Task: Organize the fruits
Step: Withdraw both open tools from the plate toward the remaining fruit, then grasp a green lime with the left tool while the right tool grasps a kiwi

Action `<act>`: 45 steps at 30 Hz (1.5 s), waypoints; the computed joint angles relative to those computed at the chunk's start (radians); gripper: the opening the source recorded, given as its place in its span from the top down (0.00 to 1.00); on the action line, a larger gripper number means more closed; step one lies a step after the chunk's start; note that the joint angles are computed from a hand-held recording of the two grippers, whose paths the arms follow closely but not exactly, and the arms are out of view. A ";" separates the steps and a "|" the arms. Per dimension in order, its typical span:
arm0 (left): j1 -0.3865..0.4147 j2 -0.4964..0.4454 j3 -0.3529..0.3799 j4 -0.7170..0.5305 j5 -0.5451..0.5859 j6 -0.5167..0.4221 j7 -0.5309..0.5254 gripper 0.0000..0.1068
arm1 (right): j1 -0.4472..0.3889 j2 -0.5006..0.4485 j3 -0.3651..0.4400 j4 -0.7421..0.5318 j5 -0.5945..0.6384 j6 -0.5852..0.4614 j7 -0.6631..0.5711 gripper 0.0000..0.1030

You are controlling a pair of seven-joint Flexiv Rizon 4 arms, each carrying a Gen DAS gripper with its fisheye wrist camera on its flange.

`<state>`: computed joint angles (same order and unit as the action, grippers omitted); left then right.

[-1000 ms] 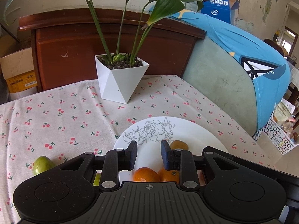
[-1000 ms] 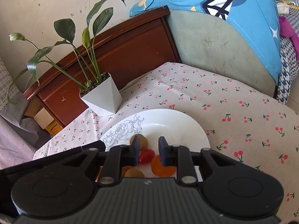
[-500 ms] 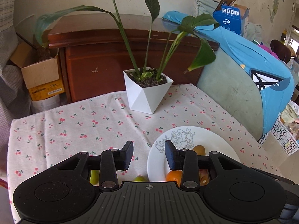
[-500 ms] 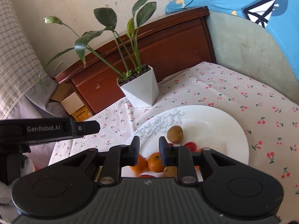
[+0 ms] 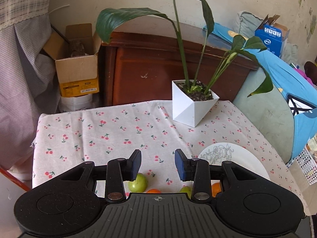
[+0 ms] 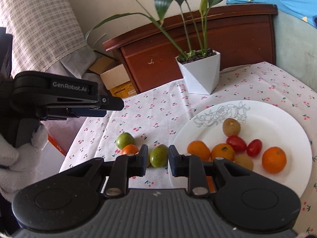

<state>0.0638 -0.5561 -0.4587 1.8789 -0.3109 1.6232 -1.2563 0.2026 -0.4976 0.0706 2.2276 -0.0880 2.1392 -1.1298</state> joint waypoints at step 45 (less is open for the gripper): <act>-0.135 -0.064 0.187 -0.060 -0.026 -0.111 -0.038 0.69 | 0.284 -0.064 -0.187 -0.109 0.220 -0.123 -0.284 0.73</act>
